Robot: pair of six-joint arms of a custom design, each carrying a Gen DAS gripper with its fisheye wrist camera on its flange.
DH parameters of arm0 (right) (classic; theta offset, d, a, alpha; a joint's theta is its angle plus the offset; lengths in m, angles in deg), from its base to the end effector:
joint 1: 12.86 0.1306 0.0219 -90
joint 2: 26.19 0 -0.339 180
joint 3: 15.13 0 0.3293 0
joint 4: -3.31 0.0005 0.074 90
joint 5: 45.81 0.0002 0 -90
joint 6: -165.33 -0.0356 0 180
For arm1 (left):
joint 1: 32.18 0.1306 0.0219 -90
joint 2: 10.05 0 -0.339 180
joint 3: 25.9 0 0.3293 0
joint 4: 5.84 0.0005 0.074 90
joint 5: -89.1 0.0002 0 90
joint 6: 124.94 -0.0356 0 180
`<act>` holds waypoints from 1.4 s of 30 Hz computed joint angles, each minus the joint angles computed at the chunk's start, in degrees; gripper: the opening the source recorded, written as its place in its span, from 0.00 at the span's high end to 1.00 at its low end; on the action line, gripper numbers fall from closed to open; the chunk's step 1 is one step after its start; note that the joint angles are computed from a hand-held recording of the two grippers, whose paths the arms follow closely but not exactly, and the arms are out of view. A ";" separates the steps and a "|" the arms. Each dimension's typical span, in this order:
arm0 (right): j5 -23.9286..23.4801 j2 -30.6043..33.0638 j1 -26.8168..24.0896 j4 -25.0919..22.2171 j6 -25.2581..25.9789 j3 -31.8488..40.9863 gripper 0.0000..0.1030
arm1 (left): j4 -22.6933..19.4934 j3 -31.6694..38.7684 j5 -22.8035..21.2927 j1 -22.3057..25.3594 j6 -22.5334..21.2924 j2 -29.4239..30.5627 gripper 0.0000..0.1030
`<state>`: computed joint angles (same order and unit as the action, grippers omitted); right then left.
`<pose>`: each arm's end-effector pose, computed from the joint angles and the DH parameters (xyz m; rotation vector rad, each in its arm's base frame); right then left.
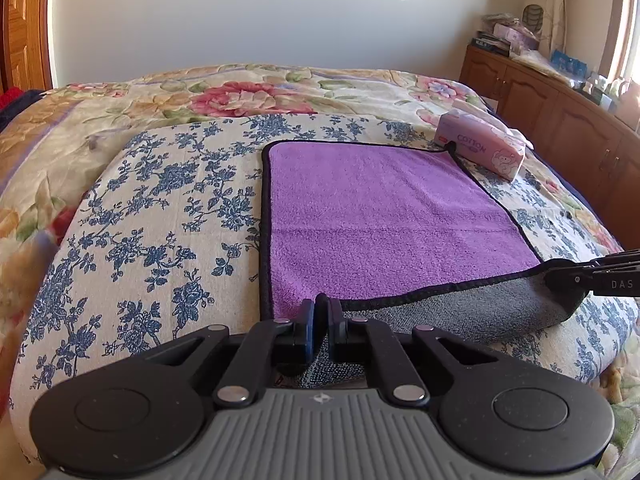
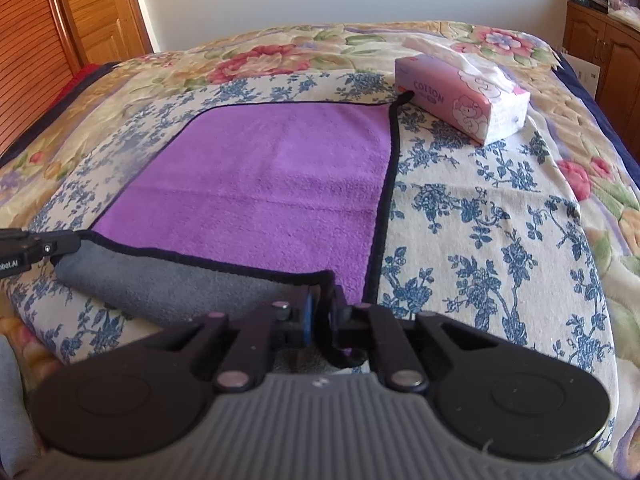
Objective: Fold towel
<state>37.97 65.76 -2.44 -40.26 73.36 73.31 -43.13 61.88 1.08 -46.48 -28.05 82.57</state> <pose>0.4287 0.0822 0.3690 -0.2278 2.3880 0.2313 0.4324 -0.1120 0.3678 0.1674 2.3104 -0.2284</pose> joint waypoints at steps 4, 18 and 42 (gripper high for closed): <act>0.05 -0.25 0.05 0.56 0.46 -0.13 0.92 | 0.60 -0.18 -0.16 -0.20 0.18 -0.46 0.93; -1.95 -1.34 -0.57 3.85 0.44 -0.87 0.95 | 5.04 -1.46 0.72 -0.56 0.18 -2.89 0.94; -3.92 -1.86 -1.41 8.51 -0.16 -0.71 0.96 | 8.21 -1.66 2.38 -0.46 0.94 -3.40 0.95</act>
